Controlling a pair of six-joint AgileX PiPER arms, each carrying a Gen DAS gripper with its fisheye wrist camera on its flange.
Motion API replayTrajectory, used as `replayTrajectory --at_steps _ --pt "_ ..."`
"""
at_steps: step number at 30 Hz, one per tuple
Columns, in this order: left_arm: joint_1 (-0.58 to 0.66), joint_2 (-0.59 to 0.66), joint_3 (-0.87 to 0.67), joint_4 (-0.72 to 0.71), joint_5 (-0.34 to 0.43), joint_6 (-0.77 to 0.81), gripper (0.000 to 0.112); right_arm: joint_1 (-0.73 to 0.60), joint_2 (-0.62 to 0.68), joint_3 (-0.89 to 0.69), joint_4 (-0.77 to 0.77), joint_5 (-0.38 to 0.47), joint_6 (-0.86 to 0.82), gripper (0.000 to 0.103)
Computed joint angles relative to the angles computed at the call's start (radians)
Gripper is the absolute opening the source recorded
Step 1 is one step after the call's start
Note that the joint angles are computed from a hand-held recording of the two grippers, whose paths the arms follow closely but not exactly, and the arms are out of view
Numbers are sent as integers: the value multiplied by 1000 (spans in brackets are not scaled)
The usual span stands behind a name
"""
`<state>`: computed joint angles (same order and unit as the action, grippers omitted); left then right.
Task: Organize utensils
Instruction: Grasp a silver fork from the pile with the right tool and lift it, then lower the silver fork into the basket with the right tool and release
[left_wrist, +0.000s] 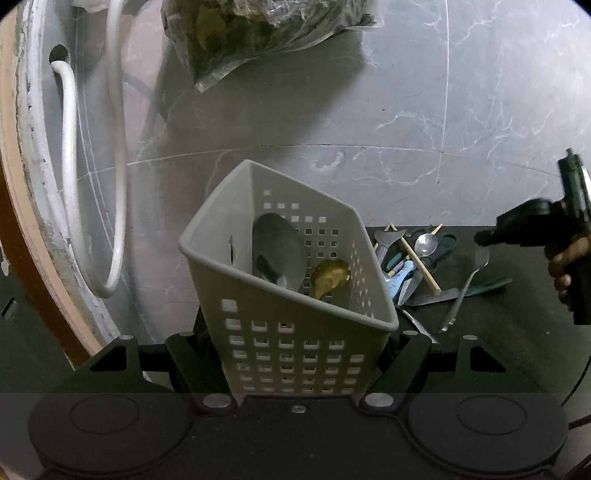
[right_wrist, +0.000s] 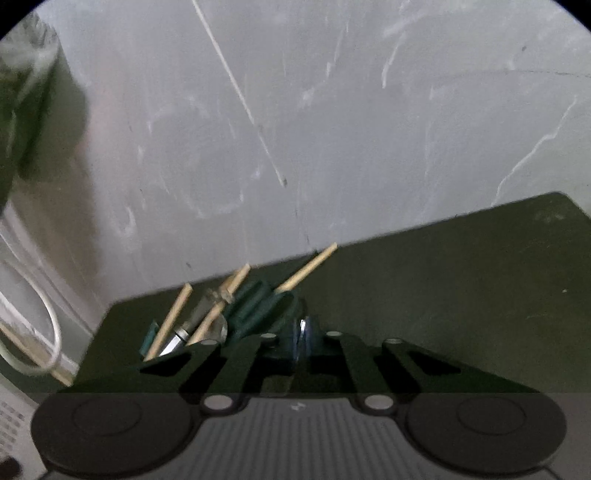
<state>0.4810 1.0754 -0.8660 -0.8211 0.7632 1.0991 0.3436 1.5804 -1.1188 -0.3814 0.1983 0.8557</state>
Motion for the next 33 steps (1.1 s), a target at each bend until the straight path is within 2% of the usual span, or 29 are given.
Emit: replayTrajectory --at_steps 3,6,11,15,19,28,33 --pt "8 9 -5 -12 8 13 76 28 -59 27 -236 9 256 1" --pt "15 13 -8 -21 15 26 76 79 -115 39 -472 59 487 1" --pt "29 26 -12 -42 27 57 76 212 -198 22 -722 198 656 1" --pt "38 29 -11 -57 35 78 76 337 -240 -28 -877 288 687 1" --pt "44 31 -8 -69 40 96 76 436 -245 -99 -1009 331 703 2" --pt "70 35 -8 -94 68 136 76 567 -182 -229 -1174 258 710 2" --pt "83 41 -12 -106 91 161 76 642 -98 -269 -1195 281 626 2"
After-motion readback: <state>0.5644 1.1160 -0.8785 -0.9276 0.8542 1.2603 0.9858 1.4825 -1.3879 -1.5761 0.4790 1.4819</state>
